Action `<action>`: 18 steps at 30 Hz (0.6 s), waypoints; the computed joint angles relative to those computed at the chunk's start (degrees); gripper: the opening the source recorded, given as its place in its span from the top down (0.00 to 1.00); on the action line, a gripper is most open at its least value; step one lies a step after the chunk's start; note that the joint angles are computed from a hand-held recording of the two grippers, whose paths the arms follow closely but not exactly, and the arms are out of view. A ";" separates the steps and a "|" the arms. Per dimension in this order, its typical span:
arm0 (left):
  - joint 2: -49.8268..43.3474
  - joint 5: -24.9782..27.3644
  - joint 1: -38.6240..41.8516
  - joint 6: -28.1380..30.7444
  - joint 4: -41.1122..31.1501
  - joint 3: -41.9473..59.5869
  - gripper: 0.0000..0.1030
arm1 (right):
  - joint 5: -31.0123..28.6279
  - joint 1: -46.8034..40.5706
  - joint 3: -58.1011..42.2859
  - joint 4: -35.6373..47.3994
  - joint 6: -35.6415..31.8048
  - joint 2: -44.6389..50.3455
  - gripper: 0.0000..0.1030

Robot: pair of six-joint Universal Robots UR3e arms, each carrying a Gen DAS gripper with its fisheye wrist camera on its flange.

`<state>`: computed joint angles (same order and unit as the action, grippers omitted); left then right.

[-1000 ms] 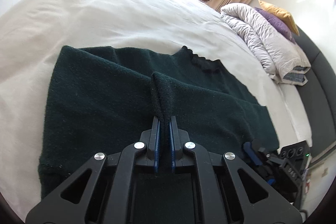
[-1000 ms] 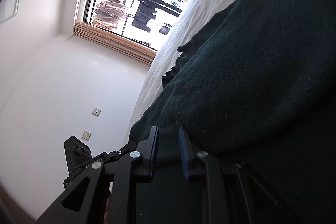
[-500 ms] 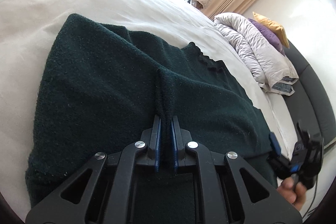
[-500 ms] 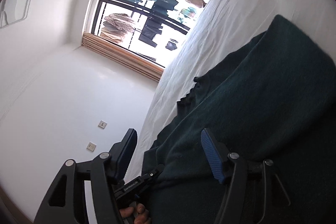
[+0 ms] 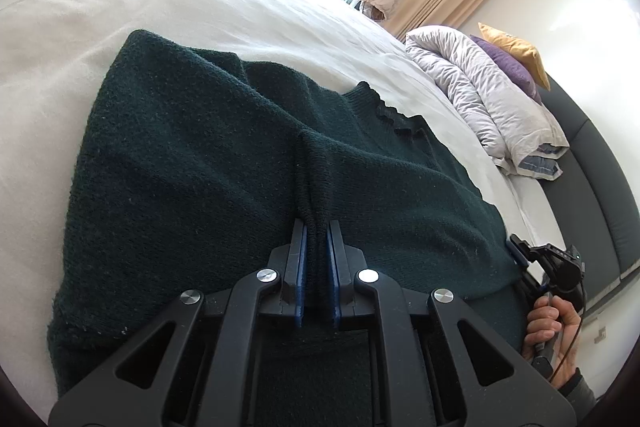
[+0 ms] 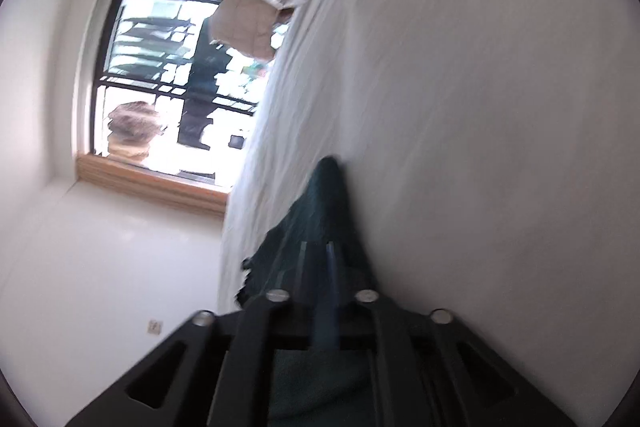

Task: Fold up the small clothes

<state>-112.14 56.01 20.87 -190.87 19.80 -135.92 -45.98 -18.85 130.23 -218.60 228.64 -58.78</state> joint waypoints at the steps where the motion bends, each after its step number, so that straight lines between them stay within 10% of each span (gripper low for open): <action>1: -0.23 0.06 -0.05 -0.05 0.31 0.02 0.89 | -0.28 -1.35 2.58 -3.31 1.52 -0.86 0.67; 5: -0.13 0.42 -0.14 0.05 0.55 0.02 0.89 | 1.94 0.39 1.49 -5.16 0.79 -5.40 0.43; 11: 0.15 0.20 0.09 0.21 0.51 -0.28 0.89 | 1.33 14.96 -21.90 22.89 -8.70 0.48 0.36; 16: -0.03 -0.09 0.25 0.21 1.04 -0.44 0.89 | 3.30 11.12 -18.61 16.09 -7.67 6.48 0.95; 18: -0.19 -0.32 0.40 0.30 1.23 -0.46 0.89 | 4.38 8.20 -15.26 12.57 -7.55 6.08 1.00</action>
<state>-112.34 55.69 21.28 -190.57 21.03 -136.38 -41.60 -10.65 114.97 -206.03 221.09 -52.70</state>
